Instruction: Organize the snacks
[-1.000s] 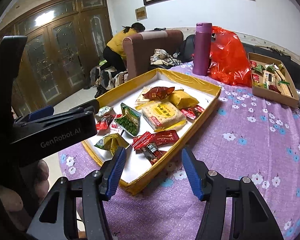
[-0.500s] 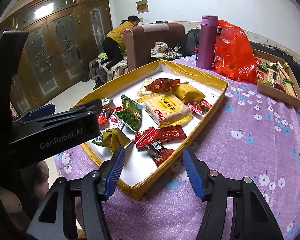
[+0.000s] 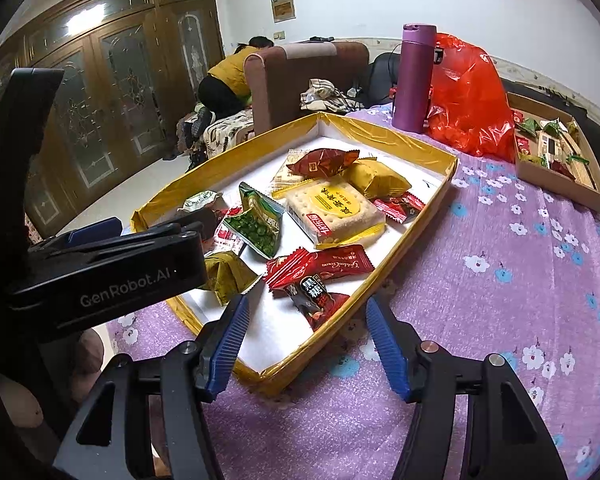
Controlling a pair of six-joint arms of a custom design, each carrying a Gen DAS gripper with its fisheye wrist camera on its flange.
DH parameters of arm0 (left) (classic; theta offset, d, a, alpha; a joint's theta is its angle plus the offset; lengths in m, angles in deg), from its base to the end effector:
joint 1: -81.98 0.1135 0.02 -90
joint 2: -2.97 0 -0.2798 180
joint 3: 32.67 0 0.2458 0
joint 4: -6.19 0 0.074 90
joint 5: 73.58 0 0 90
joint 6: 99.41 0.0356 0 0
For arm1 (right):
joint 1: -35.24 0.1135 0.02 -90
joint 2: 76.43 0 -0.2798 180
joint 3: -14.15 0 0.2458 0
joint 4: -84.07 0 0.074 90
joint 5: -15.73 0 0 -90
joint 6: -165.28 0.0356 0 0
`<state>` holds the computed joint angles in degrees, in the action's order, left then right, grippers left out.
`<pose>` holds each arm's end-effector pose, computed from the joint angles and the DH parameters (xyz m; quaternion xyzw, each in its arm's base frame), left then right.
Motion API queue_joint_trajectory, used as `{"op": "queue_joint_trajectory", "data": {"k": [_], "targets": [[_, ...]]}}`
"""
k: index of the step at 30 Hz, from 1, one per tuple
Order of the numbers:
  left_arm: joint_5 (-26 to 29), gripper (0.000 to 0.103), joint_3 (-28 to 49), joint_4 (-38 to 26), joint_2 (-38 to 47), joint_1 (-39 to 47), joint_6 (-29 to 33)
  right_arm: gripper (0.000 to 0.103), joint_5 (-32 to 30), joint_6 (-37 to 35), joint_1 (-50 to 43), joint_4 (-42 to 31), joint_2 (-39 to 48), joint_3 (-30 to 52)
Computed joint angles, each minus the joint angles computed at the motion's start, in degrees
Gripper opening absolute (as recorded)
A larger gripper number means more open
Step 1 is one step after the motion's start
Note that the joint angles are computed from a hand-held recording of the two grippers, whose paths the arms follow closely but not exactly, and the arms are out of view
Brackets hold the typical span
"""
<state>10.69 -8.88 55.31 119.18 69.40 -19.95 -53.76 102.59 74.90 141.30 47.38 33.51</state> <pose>0.2085 -0.0429 0.0439 -0.0035 0.9172 -0.0344 0.3970 0.1521 0.1099 0.0292 -0.0340 0.9179 0.0598 0.3908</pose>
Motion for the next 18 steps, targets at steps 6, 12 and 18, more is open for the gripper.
{"op": "queue_joint_trajectory", "data": {"k": [6, 12, 18], "targets": [[1.5, 0.103, 0.1, -0.6, 0.1, 0.2, -0.4, 0.063, -0.1, 0.0, 0.0, 1.0, 0.8, -0.2], [1.8, 0.103, 0.0, -0.6, 0.1, 0.3, -0.4, 0.063, -0.1, 0.0, 0.1, 1.2, 1.0, -0.2], [2.2, 0.103, 0.1, -0.6, 0.4, 0.5, -0.4, 0.063, 0.0, 0.1, 0.2, 1.2, 1.2, -0.1]]}}
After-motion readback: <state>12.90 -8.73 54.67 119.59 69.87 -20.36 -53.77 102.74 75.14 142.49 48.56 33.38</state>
